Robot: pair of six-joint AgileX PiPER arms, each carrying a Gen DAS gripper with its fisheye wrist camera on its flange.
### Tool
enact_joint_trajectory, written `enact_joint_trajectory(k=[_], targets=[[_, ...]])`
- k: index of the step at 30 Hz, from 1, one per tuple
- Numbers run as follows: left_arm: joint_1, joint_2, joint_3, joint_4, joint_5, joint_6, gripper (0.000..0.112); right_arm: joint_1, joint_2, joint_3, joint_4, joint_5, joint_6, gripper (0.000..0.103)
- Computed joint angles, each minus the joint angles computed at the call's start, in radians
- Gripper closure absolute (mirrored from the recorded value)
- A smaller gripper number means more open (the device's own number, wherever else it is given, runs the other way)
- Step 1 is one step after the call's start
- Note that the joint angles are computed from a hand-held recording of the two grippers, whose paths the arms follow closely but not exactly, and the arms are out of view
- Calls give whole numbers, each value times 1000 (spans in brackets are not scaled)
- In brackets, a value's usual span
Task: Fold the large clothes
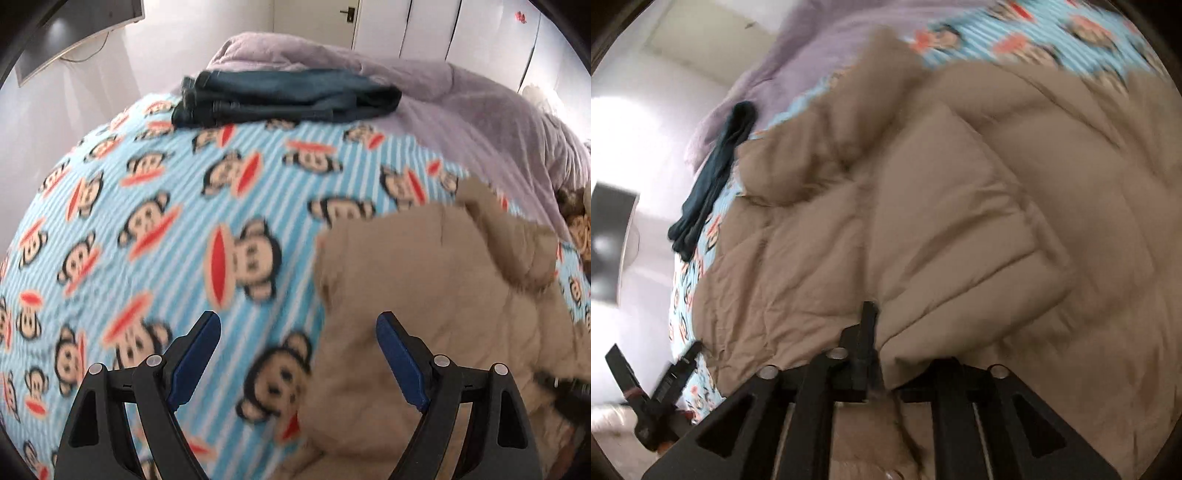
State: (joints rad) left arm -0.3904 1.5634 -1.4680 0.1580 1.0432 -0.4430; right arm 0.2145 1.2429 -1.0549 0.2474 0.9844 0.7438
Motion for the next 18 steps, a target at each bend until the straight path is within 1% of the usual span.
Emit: enact_joint_trajectory(k=[1, 2, 4, 5, 6, 7, 8, 9, 10, 11, 12, 13, 14, 15, 16, 17, 18], targets=[[4, 29, -40, 9, 6, 5, 25, -4, -13, 5, -11, 8, 16, 62], [4, 47, -60, 21, 5, 8, 25, -5, -32, 11, -21, 10, 31, 62], [-8, 81, -86, 52, 2, 8, 25, 15, -68, -20, -120, 81, 122, 62], [-21, 98, -93, 74, 8, 1, 25, 37, -82, -49, -201, 126, 196, 63], [-29, 119, -97, 83, 11, 1, 25, 76, -106, -64, -278, 172, 272, 67], [-36, 129, -92, 89, 8, -2, 25, 95, -115, -84, -333, 200, 308, 82], [-45, 140, -82, 103, -3, -12, 25, 106, -113, -111, -368, 216, 310, 87], [-54, 148, -74, 119, -11, -23, 25, 108, -103, -138, -384, 224, 289, 88], [-66, 152, -65, 138, -16, -39, 25, 106, -90, -166, -376, 226, 247, 88], [-75, 155, -59, 154, -20, -53, 25, 98, -52, -197, -358, 211, 182, 88], [-82, 160, -55, 167, -23, -67, 25, 96, -35, -206, -346, 205, 145, 88], [-85, 166, -56, 170, -20, -75, 25, 92, -5, -217, -332, 221, 105, 88], [-86, 166, -54, 170, -17, -78, 25, 88, 35, -212, -319, 204, 79, 88], [-84, 171, -57, 166, -11, -76, 25, 69, 35, -183, -303, 216, 56, 88], [-80, 175, -63, 158, -4, -70, 25, 60, 66, -166, -284, 222, 50, 88], [-76, 181, -76, 149, 11, -61, 25, 50, 74, -136, -259, 216, 54, 89], [-76, 184, -93, 145, 32, -54, 25, 30, 60, -92, -223, 180, 57, 89]])
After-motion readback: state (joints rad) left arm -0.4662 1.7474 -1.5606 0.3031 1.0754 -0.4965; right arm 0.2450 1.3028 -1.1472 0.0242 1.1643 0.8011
